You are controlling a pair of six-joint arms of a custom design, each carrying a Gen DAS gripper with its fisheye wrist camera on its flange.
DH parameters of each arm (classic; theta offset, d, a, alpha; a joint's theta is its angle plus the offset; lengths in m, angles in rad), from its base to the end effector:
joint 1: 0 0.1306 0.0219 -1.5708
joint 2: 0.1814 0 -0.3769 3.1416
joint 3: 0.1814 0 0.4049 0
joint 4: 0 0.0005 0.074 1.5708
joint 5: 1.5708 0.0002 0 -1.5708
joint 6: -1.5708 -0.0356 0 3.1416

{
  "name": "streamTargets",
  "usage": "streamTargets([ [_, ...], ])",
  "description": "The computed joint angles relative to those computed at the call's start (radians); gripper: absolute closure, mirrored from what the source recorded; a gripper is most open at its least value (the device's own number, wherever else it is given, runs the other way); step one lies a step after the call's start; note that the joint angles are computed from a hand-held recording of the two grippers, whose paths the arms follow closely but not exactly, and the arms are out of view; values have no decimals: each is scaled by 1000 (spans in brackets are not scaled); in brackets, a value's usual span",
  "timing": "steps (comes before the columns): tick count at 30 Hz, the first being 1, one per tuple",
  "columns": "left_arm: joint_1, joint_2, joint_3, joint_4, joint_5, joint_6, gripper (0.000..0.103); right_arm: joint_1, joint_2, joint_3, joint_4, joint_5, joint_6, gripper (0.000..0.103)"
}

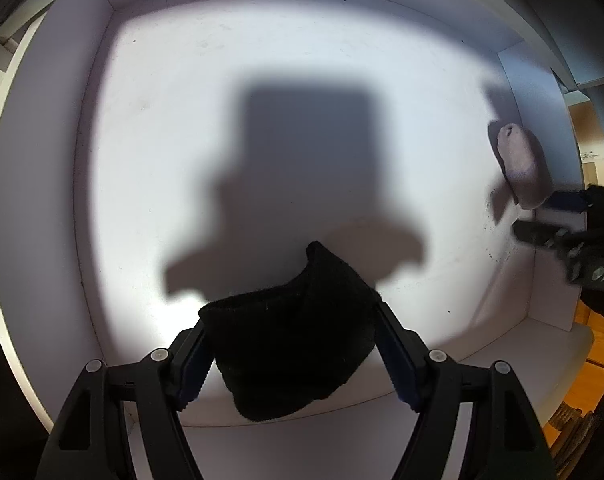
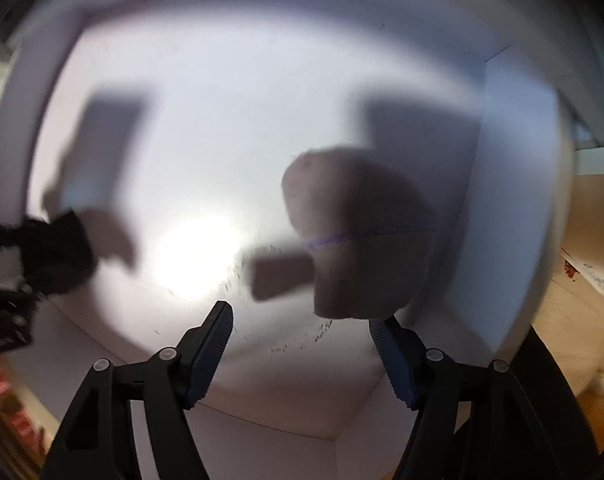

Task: Organize soft objects
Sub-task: 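Close the right tool on the grey knit item while the left tool holds the black item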

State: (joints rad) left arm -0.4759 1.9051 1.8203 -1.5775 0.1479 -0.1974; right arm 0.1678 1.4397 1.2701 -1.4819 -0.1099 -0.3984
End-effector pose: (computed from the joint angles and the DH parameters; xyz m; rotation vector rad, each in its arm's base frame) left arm 0.5316 -0.2805 0.3155 -0.9892 -2.8575 0.2027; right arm 0.4243 0.0753 0.3297 -0.3554 -3.0100 -0.1259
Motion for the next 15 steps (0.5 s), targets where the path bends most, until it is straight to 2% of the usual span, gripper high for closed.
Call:
streamTargets([
  [1, 2, 0, 1, 2, -2, 4, 27, 0, -6, 10, 8, 17, -8, 16],
  [3, 5, -5, -14, 10, 5, 15, 27, 2, -22, 22, 19, 63, 3, 10],
  [5, -4, -7, -11, 2, 16, 41, 27, 8, -28, 23, 18, 81, 14, 10],
  [8, -8, -19, -34, 13, 14, 42, 27, 23, -21, 10, 8, 78, 29, 10],
  [12, -13, -27, -43, 17, 2, 40, 27, 48, -8, 2, 21, 158, 20, 10],
  [14, -13, -31, -51, 22, 0, 47, 27, 33, -14, 13, 26, 168, 20, 10],
  [15, -22, -47, -93, 52, -2, 63, 27, 28, -20, 16, 31, 167, 17, 10],
])
